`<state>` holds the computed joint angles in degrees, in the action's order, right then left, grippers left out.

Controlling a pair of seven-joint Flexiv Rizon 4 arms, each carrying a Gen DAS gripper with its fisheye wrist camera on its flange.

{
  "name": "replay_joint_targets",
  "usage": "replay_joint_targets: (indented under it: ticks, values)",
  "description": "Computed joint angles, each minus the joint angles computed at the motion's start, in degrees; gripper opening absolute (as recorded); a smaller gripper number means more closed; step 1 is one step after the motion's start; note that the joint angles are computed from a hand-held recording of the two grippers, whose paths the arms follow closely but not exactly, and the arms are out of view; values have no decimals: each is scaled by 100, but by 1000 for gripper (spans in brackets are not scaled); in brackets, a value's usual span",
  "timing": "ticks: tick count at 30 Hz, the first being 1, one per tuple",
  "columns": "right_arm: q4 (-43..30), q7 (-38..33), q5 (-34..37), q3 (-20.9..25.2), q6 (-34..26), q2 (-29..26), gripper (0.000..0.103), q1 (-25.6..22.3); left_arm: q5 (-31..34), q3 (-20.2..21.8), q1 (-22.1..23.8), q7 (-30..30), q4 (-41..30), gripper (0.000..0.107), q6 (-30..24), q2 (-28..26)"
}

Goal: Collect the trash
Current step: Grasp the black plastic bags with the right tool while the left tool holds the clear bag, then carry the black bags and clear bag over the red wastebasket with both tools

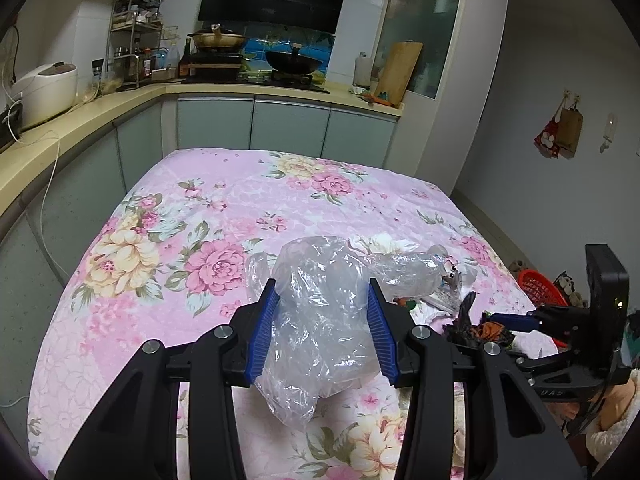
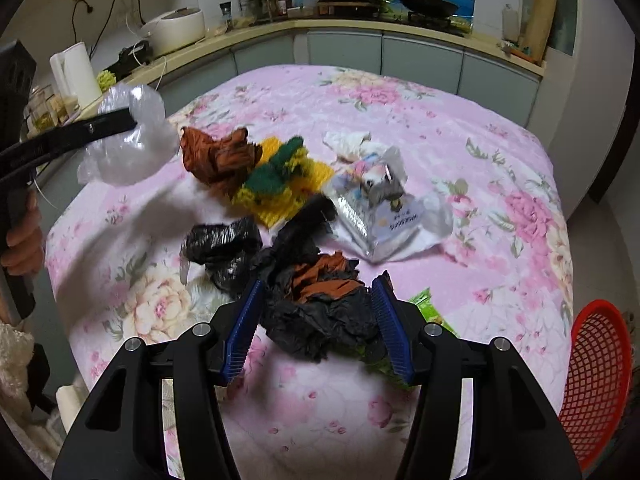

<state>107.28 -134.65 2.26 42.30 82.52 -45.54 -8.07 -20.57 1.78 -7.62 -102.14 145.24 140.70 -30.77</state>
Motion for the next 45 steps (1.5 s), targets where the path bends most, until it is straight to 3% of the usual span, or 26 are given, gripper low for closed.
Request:
replay_joint_targets:
  ticks: [5,9,11,30,36,45]
  values:
    - [-85,142,-112,-261,-15,-29,50,284,-91,8,-94,80,-23,42,-24,22]
    - [-275,148,62,-73,-348,-108,38,124,-300,43,-228,178,31,42,25,52]
    - [-328,87,202,-15,-384,-94,37,81,-341,34,-237,153,60,42,59,66]
    - [-589,-463,1220,1357,141,-74,36,-1107,-920,11,-536,726,-176,42,127,275]
    - [-665,-310,1192,1499,264,-159,36,-1373,-932,-52,-550,964,-444,42,32,289]
    - [-816,216,995,1449,530,-268,36,-1699,-465,-207,-496,1537,-1397,42,-604,131]
